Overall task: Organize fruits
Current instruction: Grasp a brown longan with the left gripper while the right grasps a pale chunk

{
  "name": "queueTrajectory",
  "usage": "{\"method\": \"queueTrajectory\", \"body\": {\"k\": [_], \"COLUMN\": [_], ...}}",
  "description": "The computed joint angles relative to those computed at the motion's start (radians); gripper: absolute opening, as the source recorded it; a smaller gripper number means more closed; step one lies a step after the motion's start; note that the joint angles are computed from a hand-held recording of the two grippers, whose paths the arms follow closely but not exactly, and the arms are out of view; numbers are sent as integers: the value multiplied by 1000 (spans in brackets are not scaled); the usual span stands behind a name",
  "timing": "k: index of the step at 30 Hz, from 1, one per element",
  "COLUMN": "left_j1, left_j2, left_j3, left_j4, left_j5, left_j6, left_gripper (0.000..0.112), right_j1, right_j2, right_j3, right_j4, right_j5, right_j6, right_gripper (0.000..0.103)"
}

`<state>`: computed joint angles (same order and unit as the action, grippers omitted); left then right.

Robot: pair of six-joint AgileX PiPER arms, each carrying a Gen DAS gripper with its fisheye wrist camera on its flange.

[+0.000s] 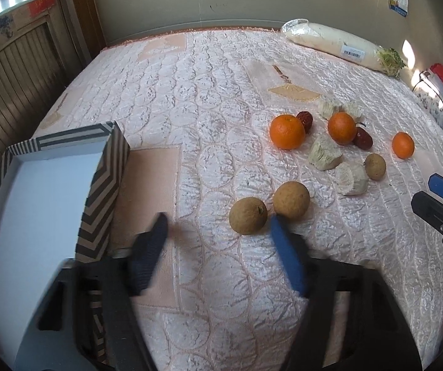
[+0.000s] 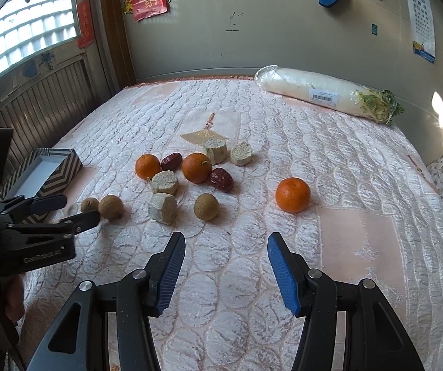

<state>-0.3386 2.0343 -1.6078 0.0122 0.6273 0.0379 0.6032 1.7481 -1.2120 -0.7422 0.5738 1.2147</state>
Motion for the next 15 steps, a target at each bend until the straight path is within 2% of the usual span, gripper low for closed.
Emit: {"method": "queueTrajectory", "body": {"k": [2, 4, 7, 15], "left_j1": [10, 11, 16, 35], "left_j2": [6, 5, -4, -47], "left_j3": [-8, -5, 9, 48], "left_j4": [-39, -40, -51, -63], "left_j5": [1, -7, -15, -24], "left_j6": [26, 33, 32, 20], "left_gripper": [35, 24, 24, 24], "right_j1": [-7, -25, -41, -48], "right_j2": [-2, -6, 7, 142], "right_j3": [0, 8, -2, -167], "right_j4": [25, 95, 198, 348], "right_j5": [-27, -92, -164, -126], "right_j6": [-29, -100, -205, -386], "right_gripper": [54, 49, 45, 38]}}
